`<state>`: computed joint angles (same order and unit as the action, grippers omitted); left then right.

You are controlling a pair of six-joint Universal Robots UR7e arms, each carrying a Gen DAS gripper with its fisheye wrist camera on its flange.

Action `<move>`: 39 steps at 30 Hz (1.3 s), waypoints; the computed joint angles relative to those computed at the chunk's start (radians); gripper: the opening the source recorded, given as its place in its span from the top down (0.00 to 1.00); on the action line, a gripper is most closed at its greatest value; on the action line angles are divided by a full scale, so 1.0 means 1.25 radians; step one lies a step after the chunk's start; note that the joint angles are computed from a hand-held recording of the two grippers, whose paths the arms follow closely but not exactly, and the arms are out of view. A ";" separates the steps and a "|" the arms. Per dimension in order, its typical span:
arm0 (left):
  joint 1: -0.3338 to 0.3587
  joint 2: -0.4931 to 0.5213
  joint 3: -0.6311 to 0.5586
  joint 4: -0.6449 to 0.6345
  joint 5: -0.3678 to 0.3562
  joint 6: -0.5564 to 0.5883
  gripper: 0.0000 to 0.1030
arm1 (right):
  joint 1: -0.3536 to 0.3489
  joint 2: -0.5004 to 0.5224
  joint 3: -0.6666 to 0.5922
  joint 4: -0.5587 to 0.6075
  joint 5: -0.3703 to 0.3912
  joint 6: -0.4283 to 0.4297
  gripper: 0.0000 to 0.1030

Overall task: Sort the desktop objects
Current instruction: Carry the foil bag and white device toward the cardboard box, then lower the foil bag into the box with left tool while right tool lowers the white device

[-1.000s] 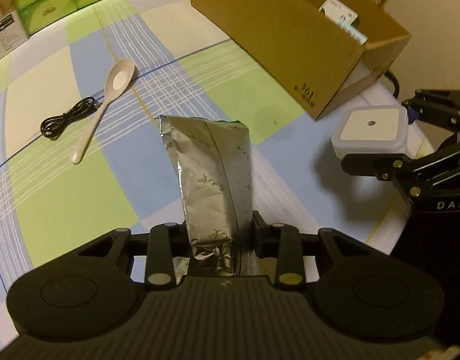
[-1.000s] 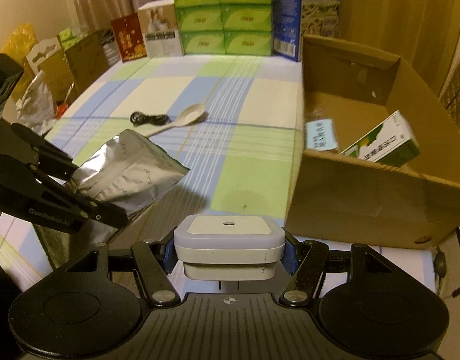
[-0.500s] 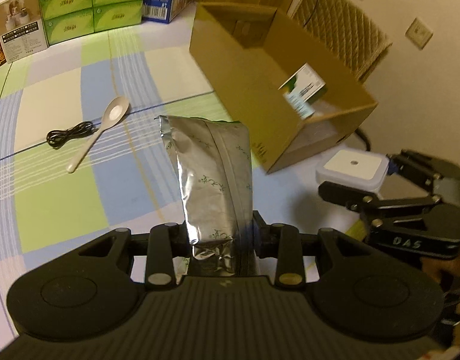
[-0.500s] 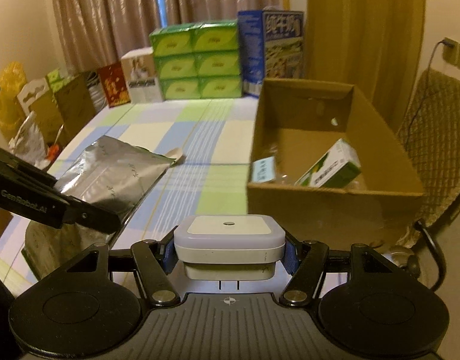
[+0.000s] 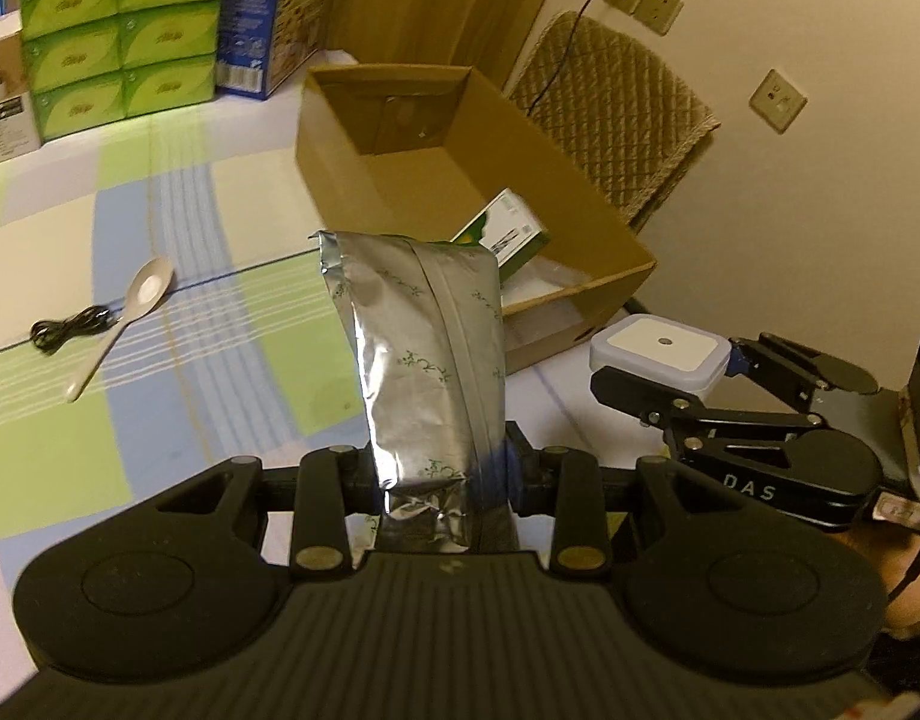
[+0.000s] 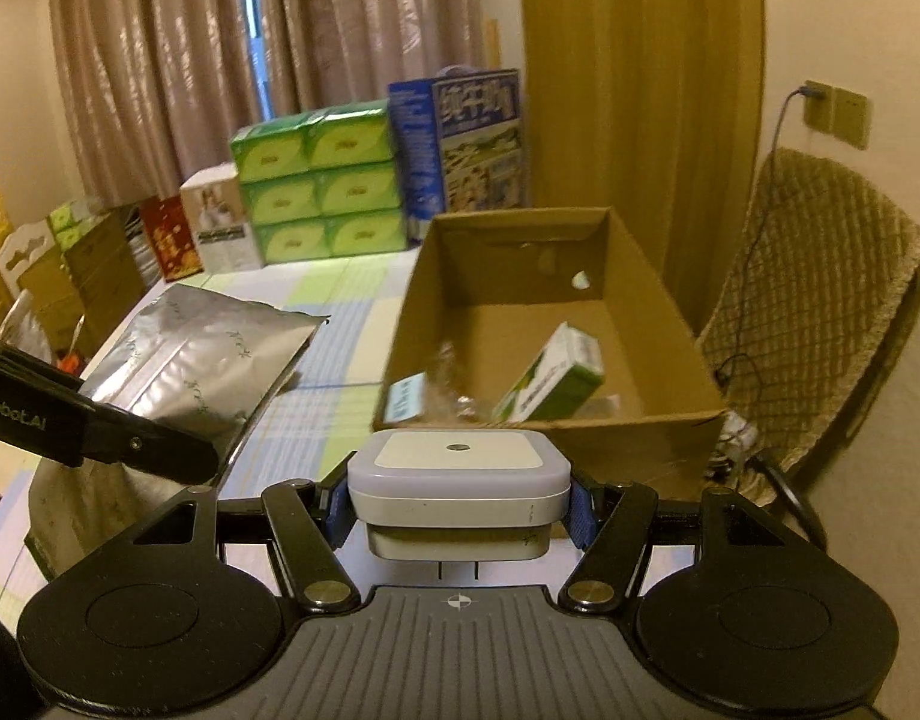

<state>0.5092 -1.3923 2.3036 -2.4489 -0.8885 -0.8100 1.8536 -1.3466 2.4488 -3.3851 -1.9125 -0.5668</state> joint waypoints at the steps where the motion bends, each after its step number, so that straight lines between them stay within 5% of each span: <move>1: 0.001 0.008 -0.006 -0.007 -0.001 0.005 0.71 | -0.003 -0.005 -0.003 0.000 0.001 -0.002 0.40; 16: 0.047 0.143 -0.145 -0.090 0.023 0.071 0.71 | -0.038 0.002 -0.098 0.010 0.022 -0.057 0.40; 39: 0.225 0.342 -0.358 -0.237 -0.023 0.226 0.71 | -0.125 0.187 -0.286 0.135 0.022 -0.101 0.40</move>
<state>0.7902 -0.9653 1.8564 -2.7451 -0.9176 -0.5274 1.6973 -1.1128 2.0911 -3.2169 -1.8853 -0.6933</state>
